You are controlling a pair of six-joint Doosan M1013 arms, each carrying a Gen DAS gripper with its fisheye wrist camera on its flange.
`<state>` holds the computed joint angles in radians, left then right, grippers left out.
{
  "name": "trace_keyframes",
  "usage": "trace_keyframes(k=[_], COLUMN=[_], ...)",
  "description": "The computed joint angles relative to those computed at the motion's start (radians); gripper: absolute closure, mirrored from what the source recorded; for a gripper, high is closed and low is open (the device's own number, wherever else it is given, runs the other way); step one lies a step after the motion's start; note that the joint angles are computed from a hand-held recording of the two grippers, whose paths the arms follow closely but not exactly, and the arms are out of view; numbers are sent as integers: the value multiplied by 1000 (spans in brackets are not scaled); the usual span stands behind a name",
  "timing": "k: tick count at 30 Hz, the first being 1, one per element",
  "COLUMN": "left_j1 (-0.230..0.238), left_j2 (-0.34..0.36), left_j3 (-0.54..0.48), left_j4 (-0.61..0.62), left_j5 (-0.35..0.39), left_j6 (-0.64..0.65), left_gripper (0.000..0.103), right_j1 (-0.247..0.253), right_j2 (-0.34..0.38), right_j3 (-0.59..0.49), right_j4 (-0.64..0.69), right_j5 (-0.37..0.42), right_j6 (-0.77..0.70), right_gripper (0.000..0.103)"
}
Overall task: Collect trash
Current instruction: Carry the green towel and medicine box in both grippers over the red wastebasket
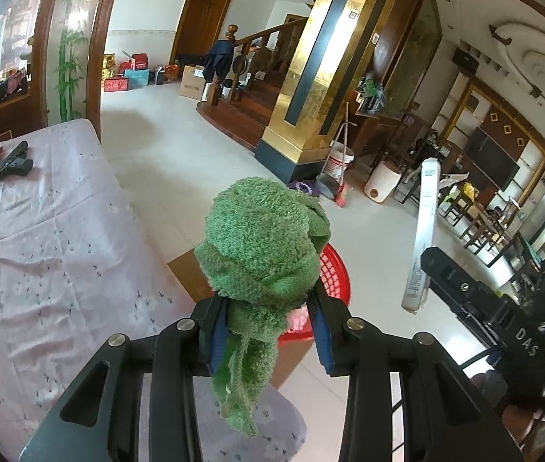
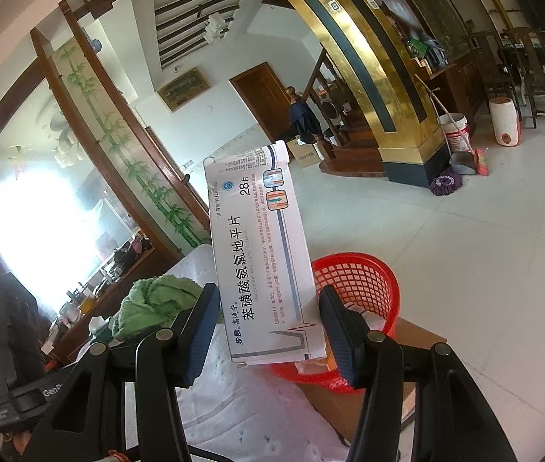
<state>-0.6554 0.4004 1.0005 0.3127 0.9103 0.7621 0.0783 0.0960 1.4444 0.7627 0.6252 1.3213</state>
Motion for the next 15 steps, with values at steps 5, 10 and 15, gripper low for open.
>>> trace_keyframes(k=[5, 10, 15], left_j1=[-1, 1, 2], left_j2=[32, 66, 100], left_j3=[-35, -74, -110], left_j4=[24, 32, 18], left_j5=[18, 39, 61], left_j6=[8, 30, 50], left_gripper=[67, 67, 67], right_j1=[2, -9, -18], right_j2=[35, 68, 95], right_j3=[-38, -65, -85], right_j4=[-18, -5, -15], right_j5=[14, 43, 70], right_j6=[14, 19, 40], right_gripper=[45, 45, 45])
